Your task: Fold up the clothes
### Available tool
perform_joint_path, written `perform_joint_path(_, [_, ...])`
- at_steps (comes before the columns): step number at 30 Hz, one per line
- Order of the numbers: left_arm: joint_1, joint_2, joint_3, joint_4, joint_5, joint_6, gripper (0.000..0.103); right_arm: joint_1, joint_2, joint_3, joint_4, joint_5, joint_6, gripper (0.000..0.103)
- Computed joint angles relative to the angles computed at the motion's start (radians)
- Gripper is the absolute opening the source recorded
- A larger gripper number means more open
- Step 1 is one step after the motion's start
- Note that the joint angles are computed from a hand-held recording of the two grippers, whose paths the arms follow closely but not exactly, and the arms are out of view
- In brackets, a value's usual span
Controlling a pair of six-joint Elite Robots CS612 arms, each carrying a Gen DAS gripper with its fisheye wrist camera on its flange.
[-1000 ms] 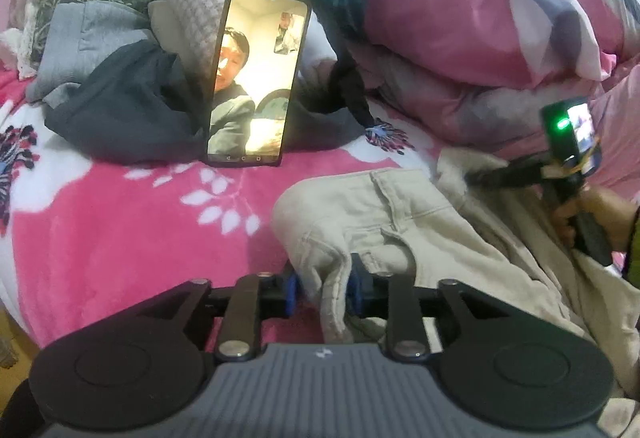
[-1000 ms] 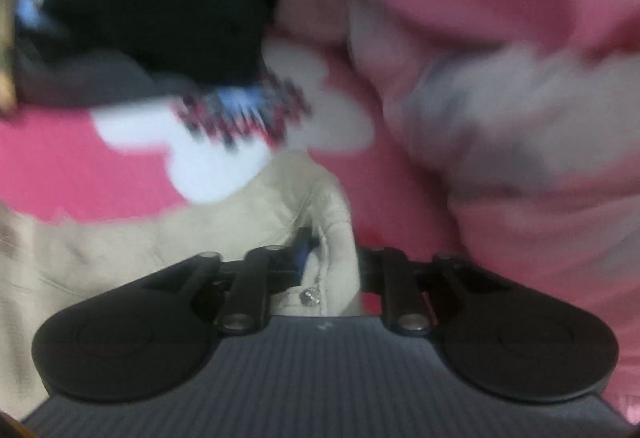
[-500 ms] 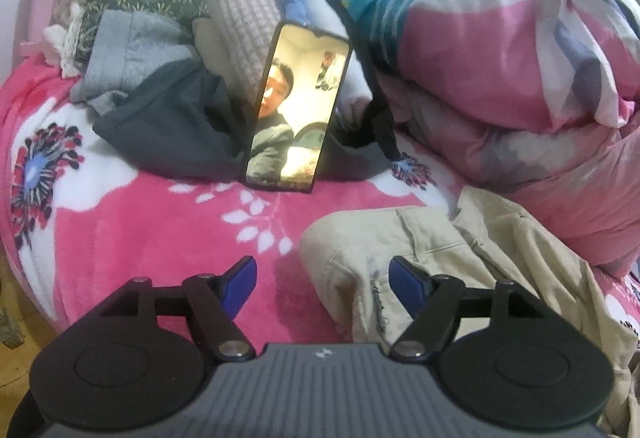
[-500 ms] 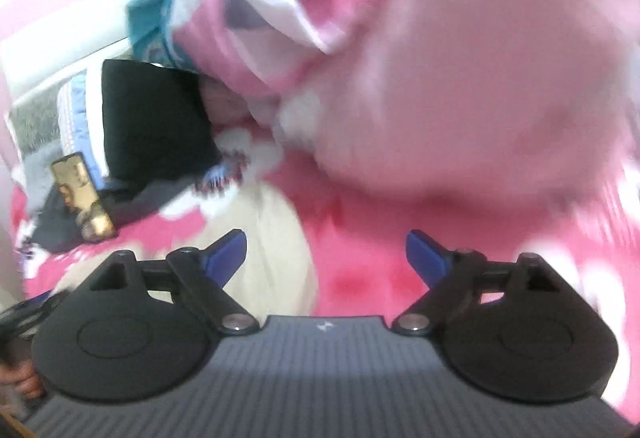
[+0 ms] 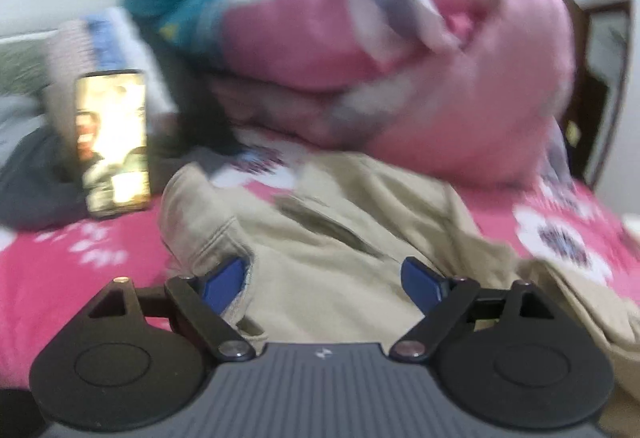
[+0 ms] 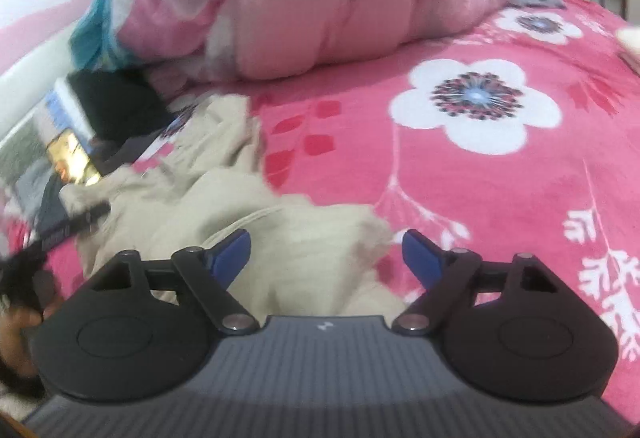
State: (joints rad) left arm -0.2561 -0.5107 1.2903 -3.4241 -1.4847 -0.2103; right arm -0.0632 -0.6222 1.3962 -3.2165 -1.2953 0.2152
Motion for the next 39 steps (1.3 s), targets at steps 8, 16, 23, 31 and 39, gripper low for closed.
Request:
perform_joint_path(8, [-0.027, 0.026, -0.026, 0.066, 0.097, 0.047, 0.08, -0.026, 0.035, -0.011, -0.033, 0.105, 0.082, 0.008])
perform_joint_path(16, [0.012, 0.01, -0.027, 0.214, 0.291, -0.232, 0.07, -0.031, -0.055, 0.119, -0.436, -0.102, 0.053, 0.008])
perform_joint_path(23, [0.034, 0.0, -0.007, 0.223, 0.286, -0.316, 0.069, -0.036, -0.066, 0.147, -0.574, -0.398, -0.075, 0.008])
perform_joint_path(31, [0.052, -0.019, 0.033, 0.165, 0.246, -0.434, 0.076, -0.128, -0.058, 0.19, -0.108, -0.433, 0.315, 0.017])
perform_joint_path(39, [0.053, -0.041, 0.086, 0.089, 0.321, -0.488, 0.084, -0.113, -0.067, 0.207, -0.226, -0.415, 0.345, 0.029])
